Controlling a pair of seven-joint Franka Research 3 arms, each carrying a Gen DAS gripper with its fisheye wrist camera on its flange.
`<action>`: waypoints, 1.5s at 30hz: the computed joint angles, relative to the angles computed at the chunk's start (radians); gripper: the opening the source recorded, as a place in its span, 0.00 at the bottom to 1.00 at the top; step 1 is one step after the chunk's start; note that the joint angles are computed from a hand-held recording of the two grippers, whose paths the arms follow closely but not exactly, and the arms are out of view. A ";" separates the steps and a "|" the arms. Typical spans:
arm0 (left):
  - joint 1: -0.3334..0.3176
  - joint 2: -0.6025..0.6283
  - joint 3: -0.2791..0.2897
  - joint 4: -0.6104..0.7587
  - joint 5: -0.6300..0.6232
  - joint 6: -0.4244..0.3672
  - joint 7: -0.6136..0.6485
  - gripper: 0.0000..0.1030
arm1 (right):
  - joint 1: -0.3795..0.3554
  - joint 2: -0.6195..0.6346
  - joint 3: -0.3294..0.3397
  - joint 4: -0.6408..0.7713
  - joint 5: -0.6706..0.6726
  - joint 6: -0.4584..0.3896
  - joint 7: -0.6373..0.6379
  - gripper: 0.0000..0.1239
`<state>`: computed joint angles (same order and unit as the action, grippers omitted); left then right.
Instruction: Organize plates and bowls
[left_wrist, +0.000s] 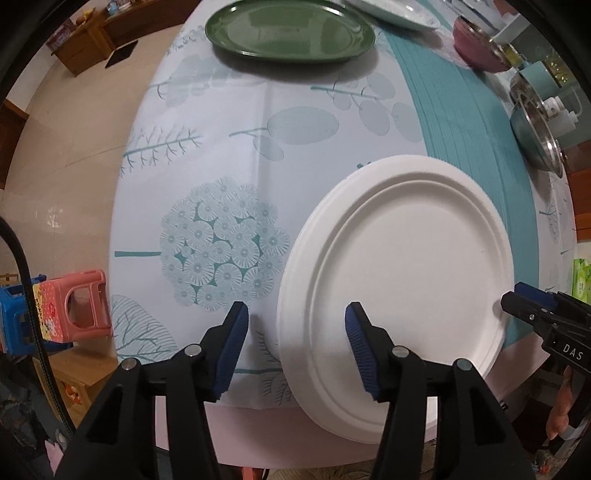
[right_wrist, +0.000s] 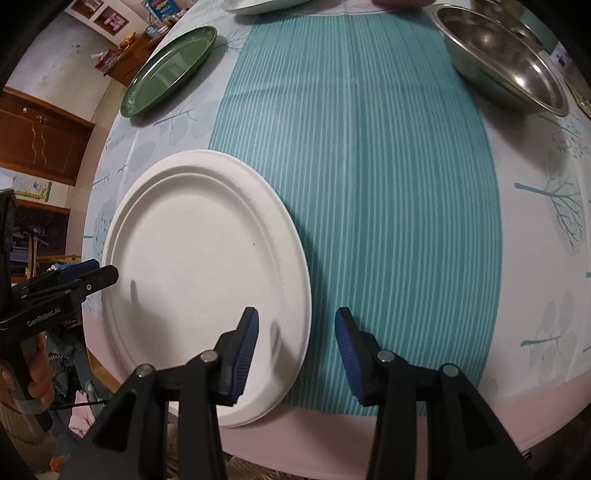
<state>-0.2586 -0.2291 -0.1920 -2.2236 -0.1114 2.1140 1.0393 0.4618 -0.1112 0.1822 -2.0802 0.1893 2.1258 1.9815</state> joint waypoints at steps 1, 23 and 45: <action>0.001 -0.016 -0.002 -0.008 0.005 0.003 -0.007 0.52 | 0.000 -0.006 0.001 -0.004 -0.004 0.000 0.007 0.35; -0.043 -0.236 -0.008 -0.069 0.107 -0.004 -0.069 0.52 | 0.000 -0.140 0.067 -0.057 -0.181 0.110 0.161 0.35; -0.010 -0.229 0.015 0.009 0.180 0.020 0.095 0.72 | 0.037 -0.088 0.096 0.133 -0.282 -0.018 0.222 0.35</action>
